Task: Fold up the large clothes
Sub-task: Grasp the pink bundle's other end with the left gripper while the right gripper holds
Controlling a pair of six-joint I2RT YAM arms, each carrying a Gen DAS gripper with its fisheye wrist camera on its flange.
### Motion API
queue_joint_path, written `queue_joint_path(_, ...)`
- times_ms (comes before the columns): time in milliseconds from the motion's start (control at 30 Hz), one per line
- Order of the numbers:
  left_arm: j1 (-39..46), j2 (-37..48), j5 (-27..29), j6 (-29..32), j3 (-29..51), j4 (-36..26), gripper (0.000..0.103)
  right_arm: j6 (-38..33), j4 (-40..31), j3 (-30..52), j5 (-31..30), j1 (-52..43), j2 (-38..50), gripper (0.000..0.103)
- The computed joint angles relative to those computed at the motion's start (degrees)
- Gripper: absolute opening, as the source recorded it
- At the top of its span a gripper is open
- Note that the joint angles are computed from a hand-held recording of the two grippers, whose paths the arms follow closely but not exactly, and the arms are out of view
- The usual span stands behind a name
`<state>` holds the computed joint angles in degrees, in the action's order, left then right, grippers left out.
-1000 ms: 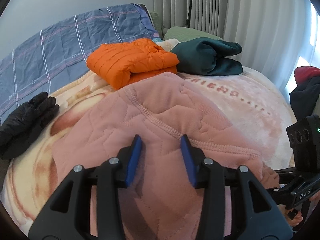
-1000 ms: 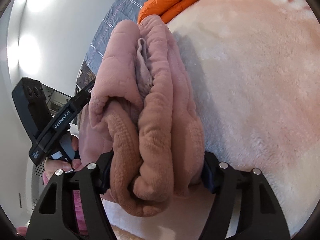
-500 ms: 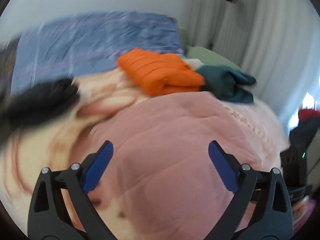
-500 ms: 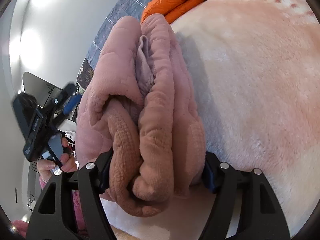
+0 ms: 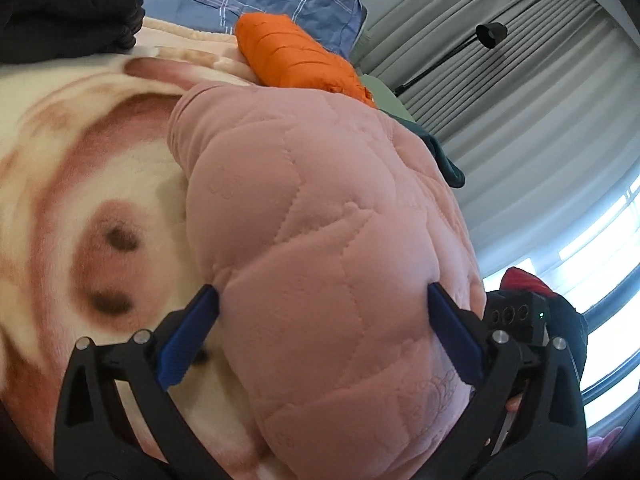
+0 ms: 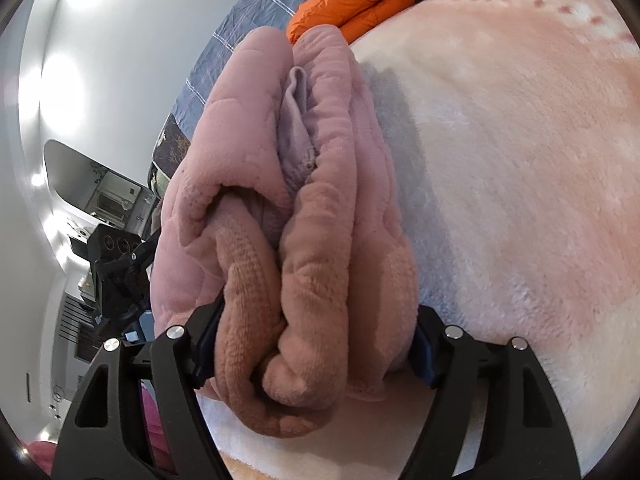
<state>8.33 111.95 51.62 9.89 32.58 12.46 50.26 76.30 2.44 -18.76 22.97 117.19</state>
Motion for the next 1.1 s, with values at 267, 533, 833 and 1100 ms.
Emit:
queue_joint_path(267, 1.7, -14.1, -0.2, -4.6, -9.0, 6.4, 0.079, -4.0, -22.5, -1.0, 9.5, 7.2, -27.4, 0.056)
queue_joint_path(533, 3.1, -29.3, 12.9, -3.8, -2.6, -2.6, 0.01, -15.4, -47.6, 12.2, 10.1, 7.7, -45.5, 0.053)
queue_joint_path(833, -3.6, -37.5, -8.7, 2.9, -6.5, -2.9, 0.088, -12.0, -50.1, 13.6, 8.5, 3.5, -33.5, 0.052)
queue_joint_path(1100, 6.5, 1.3, 1.3, -10.4, 19.6, -11.2, 0.093, -9.5, -14.9, 2.7, -10.4, -12.0, -9.7, 0.054)
